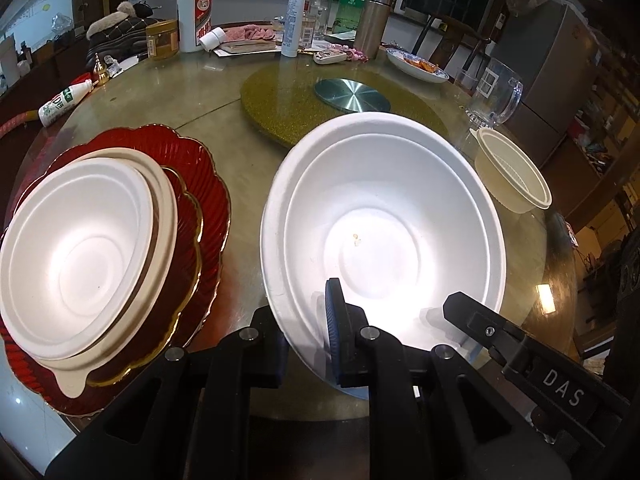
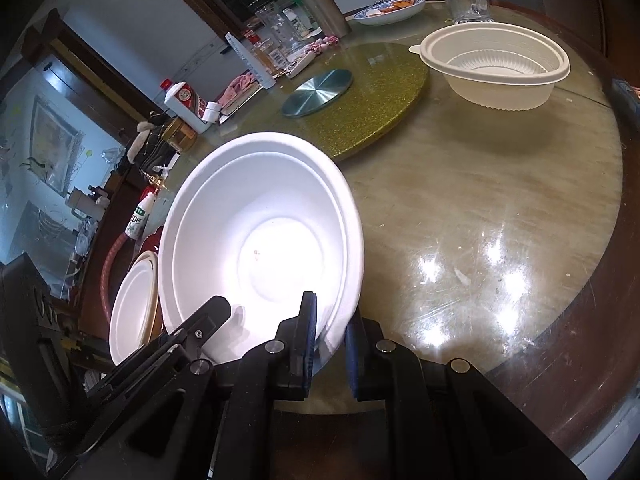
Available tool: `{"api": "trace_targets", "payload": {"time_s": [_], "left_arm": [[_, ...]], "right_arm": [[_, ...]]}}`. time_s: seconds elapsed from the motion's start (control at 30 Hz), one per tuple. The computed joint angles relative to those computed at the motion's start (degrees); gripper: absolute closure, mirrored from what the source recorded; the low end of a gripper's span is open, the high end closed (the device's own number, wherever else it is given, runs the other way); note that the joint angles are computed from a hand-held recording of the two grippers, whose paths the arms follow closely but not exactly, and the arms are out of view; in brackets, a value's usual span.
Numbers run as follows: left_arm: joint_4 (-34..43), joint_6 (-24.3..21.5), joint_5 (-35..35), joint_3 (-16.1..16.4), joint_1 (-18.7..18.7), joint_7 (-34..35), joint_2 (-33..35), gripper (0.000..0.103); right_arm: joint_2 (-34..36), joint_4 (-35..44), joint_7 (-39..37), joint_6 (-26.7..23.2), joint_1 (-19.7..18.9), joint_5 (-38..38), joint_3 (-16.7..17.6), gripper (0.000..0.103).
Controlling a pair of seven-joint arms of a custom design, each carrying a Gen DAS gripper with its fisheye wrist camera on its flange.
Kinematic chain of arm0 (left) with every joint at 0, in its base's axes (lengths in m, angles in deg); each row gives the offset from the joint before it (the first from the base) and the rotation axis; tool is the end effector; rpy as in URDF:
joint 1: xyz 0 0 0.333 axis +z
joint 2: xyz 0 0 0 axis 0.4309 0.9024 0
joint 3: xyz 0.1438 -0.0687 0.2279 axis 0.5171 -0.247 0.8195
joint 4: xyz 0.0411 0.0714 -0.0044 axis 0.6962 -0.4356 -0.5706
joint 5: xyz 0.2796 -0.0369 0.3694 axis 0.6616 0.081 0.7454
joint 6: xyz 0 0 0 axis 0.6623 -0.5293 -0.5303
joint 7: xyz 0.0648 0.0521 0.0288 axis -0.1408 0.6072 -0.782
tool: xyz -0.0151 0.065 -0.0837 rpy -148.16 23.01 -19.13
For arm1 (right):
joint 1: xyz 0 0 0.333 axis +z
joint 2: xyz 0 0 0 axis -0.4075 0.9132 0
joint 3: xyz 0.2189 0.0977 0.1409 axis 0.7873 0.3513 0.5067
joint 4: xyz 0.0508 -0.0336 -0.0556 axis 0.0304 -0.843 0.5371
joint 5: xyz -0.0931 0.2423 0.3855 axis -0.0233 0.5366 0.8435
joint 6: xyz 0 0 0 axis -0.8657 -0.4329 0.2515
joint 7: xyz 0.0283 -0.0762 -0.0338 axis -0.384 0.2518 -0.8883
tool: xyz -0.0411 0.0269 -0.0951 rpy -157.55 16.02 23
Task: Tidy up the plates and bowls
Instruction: 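Lift the second white foam bowl with both tools and carry it toward the stack, then lower the second white foam bowl with both tools into the stacked bowls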
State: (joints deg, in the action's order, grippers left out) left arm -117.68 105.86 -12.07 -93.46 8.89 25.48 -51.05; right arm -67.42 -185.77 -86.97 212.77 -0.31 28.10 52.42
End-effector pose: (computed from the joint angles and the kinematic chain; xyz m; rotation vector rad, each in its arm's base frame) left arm 0.5146 -0.2308 0.4039 -1.6674 2.2633 -0.8434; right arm 0.4566 0.3848 0.3821 -1.2164 2.1247 -0.1816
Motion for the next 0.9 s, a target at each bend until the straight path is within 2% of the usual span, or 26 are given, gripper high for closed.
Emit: {"api": "trace_targets", "payload": {"time_s": [0.27,0.9], "left_arm": [[-1.9,0.8,-3.5,1.9,-1.2,3.6,-2.3,0.089],[-2.5,0.5,-7.7,2.8,-1.8,7.5,-3.9,0.089]], "right_arm": [[0.0,1.0,0.2,-0.9,0.3,-1.2,0.4,0.090],[-1.5,1.0,2.7,-2.8,0.3,-4.8,1.5,0.090]]}}
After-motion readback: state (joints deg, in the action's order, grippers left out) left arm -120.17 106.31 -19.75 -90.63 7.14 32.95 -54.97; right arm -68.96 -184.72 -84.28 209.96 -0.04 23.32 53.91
